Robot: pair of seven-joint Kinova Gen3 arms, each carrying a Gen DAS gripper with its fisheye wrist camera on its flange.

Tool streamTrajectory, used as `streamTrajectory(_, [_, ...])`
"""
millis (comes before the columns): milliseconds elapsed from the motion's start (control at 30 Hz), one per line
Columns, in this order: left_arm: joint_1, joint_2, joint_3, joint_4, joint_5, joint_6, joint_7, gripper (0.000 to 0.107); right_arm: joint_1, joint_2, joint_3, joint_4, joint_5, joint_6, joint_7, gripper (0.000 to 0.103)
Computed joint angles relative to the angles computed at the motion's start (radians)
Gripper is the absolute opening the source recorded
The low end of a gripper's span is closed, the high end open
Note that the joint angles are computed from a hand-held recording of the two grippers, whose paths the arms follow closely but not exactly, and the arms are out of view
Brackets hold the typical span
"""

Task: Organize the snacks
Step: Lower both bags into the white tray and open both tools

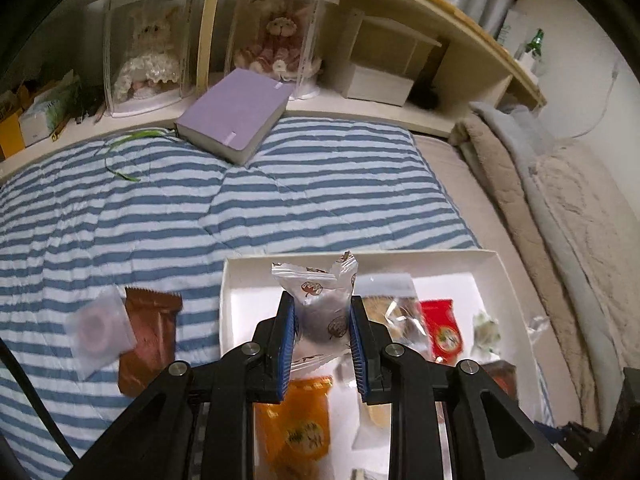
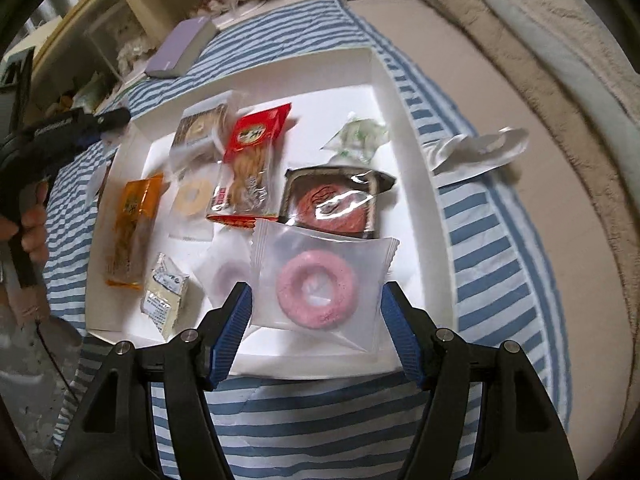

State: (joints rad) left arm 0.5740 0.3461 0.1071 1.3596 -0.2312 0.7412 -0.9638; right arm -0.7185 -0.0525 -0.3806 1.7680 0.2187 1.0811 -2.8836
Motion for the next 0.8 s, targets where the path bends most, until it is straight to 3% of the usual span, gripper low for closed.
streamTrajectory(33, [0.002,0.012,-0.004,-0.011,-0.005,0.007,0.003,0.025,0.003,-0.006,0.006,0.010,-0.015,-0.023,0.009,0.071])
streamTrajectory(100, [-0.006,0.024,-0.001,-0.015,0.007,0.008,-0.002,0.036,0.012,-0.014,0.011,0.026,-0.036,-0.055,0.014,0.079])
streamTrajectory(167, [-0.012,0.026,-0.002,-0.007,0.019,0.004,-0.004,0.062,0.022,-0.019,0.015,0.036,-0.056,-0.069,0.010,0.081])
streamTrajectory(300, [-0.023,0.013,0.002,0.022,0.032,-0.007,-0.021,0.068,0.039,-0.024,0.012,0.041,-0.078,-0.071,0.013,0.094])
streamTrajectory(400, [-0.022,0.002,0.003,0.044,0.033,-0.015,-0.025,0.082,0.032,-0.016,0.000,0.024,-0.060,-0.043,0.011,0.103])
streamTrajectory(533, [-0.014,-0.019,0.007,0.069,0.018,-0.014,-0.039,0.103,0.012,0.005,-0.013,-0.009,-0.028,0.006,-0.001,0.103])
streamTrajectory(800, [-0.013,-0.084,0.026,0.128,0.015,-0.009,-0.036,0.103,-0.040,0.028,-0.007,-0.057,0.008,0.070,-0.022,0.103])
